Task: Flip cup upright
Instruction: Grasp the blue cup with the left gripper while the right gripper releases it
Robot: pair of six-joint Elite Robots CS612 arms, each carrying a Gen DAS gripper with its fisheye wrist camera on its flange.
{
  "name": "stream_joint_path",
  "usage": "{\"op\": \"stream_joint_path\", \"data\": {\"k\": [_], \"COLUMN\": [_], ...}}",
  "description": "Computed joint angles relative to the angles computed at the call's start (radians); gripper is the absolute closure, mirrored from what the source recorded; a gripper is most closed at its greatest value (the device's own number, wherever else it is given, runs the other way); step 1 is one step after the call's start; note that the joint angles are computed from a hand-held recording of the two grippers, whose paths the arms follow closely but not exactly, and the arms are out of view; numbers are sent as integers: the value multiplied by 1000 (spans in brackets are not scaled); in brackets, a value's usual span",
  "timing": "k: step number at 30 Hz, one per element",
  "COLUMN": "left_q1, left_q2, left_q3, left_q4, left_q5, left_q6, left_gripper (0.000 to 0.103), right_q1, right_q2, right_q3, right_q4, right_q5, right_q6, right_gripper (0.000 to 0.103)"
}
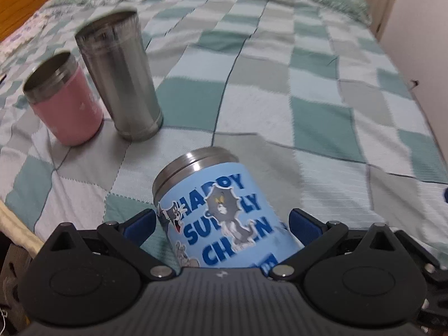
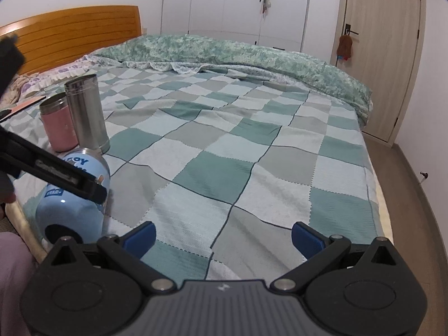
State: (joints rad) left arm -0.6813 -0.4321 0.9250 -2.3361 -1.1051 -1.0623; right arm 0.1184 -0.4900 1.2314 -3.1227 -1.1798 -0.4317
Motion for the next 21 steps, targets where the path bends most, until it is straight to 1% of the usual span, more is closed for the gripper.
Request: {"op": "stream_joint_path", "data": {"k": [1, 3, 5, 7, 8, 11, 13, 16, 18, 20, 21], "left_q1": [4, 12, 17, 21, 23, 29, 30, 26, 20, 12, 9], "left_q2": [3, 0, -8, -16, -17, -28, -35, -44, -43, -41, -40], "left_q3": [-1, 17, 39, 53, 53, 72, 87, 111, 118, 125, 127], "left_q4": [-7, -50, -95, -114, -112, -128, -136, -155, -160, -171, -177], "left_q5": [-10, -38, -61, -82, -92, -125, -134, -122, -92, -61, -52], "left_q6": [-2, 42, 146, 265, 311, 489, 603, 778, 867, 924, 936], "left_gripper": [0, 0, 0, 1, 1, 1, 1, 2, 2, 2, 2], "right_q1": [1, 3, 2, 3, 3, 4, 5, 6, 7, 8, 9], "right_q2": [1, 3, 4, 1, 1, -3, -5, -8, -9, -10, -10], "right_q3": [-3, -8, -7, -4, -2, 5, 9, 16, 19, 20, 20], "right_q4": [5, 13, 14, 14, 16, 18, 22, 26, 30, 33, 35], "right_q5": [-2, -2, 7, 11, 15, 19, 24, 26, 27, 26, 25], "right_q6": [0, 0, -5, -9, -11, -16, -20, -29, -32, -35, -36], "right_gripper": [0, 0, 0, 0, 0, 0, 0, 0, 0, 0, 0]}}
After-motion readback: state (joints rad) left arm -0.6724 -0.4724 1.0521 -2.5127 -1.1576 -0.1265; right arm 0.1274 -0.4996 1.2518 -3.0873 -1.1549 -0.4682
